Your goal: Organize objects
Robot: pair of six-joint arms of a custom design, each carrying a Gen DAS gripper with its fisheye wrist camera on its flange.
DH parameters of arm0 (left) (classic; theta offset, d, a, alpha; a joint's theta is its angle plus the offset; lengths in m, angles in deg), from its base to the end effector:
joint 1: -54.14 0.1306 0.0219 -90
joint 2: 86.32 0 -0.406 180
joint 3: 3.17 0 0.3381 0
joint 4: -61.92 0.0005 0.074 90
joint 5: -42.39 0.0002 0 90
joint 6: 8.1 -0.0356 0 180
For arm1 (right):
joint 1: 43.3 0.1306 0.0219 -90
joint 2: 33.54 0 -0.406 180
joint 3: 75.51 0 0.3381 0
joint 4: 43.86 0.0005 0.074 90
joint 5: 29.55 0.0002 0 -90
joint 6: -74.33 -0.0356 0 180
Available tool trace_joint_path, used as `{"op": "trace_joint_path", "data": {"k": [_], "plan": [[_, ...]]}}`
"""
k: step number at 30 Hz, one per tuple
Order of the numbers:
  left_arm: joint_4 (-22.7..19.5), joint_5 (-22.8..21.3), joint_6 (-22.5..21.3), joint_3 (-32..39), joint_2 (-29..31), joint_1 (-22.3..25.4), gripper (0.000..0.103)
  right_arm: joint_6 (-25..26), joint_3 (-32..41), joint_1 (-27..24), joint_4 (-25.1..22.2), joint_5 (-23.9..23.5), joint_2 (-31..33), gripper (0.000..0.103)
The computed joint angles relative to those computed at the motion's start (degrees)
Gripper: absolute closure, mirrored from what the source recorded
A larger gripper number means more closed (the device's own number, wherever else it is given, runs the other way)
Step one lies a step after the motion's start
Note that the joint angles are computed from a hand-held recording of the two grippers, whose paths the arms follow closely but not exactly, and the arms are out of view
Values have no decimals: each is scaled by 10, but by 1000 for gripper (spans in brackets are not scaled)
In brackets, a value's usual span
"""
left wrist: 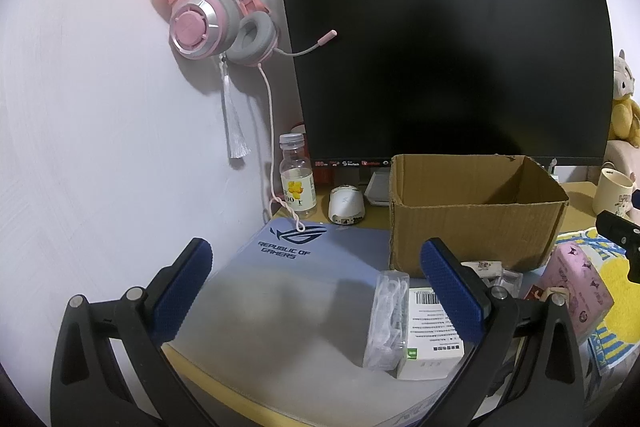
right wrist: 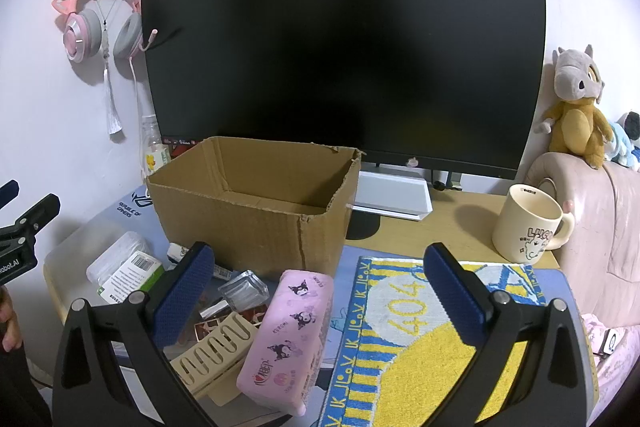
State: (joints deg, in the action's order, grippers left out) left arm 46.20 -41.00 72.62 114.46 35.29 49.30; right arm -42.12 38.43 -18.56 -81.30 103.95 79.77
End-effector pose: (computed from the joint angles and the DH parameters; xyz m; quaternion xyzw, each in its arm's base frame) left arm 0.6721 -0.0615 0.4158 0.1333 0.8060 -0.0248 0.5762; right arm 0.5558 0.2286 0.4472 0.1783 0.8280 -0.1192 0.5182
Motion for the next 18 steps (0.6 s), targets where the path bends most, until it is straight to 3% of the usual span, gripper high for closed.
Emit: {"op": "trace_joint_path", "data": {"k": [18], "plan": [[3, -6, 2, -5, -1, -1, 0, -3, -3, -1, 1, -1, 0, 0]]}}
